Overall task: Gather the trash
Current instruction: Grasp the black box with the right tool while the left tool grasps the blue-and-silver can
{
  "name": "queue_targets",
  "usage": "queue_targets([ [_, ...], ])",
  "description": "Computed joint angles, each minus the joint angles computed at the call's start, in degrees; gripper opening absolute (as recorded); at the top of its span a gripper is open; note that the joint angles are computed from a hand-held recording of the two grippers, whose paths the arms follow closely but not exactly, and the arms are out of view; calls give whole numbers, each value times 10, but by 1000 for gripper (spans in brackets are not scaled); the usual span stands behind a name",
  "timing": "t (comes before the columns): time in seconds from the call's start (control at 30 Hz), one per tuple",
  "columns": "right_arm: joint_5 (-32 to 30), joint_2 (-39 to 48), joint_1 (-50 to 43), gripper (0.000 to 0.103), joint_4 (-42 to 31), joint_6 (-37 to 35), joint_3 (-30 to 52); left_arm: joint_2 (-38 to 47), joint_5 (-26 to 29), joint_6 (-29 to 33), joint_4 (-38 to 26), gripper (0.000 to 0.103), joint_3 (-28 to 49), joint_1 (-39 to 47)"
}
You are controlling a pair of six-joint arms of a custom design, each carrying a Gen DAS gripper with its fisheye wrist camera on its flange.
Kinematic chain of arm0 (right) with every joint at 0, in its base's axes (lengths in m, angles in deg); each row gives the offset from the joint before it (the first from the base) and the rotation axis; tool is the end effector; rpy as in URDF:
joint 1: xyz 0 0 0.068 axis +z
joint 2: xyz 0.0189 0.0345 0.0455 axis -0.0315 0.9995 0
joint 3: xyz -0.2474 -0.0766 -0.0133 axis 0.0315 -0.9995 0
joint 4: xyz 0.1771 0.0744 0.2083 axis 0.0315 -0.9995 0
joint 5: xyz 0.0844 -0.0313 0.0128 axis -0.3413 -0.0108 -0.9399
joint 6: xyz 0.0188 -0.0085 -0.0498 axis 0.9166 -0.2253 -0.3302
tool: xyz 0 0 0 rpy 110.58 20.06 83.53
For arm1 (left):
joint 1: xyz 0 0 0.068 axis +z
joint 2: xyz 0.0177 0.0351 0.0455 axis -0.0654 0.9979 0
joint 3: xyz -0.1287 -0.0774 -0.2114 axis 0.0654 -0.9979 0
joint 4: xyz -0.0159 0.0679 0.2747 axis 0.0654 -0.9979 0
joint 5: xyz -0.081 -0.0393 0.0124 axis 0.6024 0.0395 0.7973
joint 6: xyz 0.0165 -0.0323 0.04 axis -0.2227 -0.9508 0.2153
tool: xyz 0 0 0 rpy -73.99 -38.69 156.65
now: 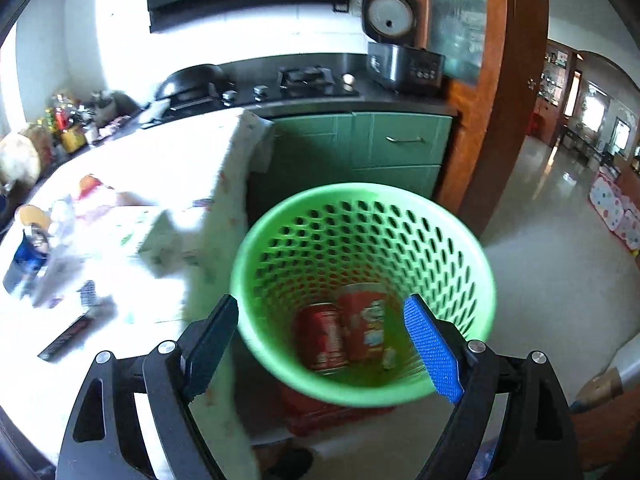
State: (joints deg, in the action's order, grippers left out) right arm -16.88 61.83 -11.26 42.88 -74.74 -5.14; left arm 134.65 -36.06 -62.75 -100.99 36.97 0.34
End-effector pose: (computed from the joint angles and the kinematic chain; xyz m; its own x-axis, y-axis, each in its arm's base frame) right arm 0.2281 -0.0367 0.1676 -0.6877 0.1008 -0.7190 0.1281 0.9916 0.0165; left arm 0.2961 0.0016 0.2457 -0.6659 0.2770 -0.6927 0.5455 0.8142 -0.1988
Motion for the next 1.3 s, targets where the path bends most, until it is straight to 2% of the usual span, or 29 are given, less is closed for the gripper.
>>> queue_targets([
  [0.03,0,-21,14,86,-9,11,-8,-7,7,14,-6,77,-8,23],
  [0.13,28,-68,85,86,-37,53,-24,-12,21,53,-19,77,-22,85],
  [0.27,83,-72,206,86,-59,115,-23,-5,44,101,-37,77,-26,168],
  [0.4,122,-17,314,86,-59,183,8,30,62,147,-56,77,-7,240],
  [0.57,136,104,401,86,-56,267,83,71,81,204,-77,77,18,302],
  [0.8,92,241,436,83,-73,379,188,125,96,269,-97,77,46,341],
  [1.1,107,367,441,81,-139,474,311,168,111,316,-121,77,77,341],
  [1.3,109,433,444,75,-191,512,384,180,113,336,-123,77,92,325],
])
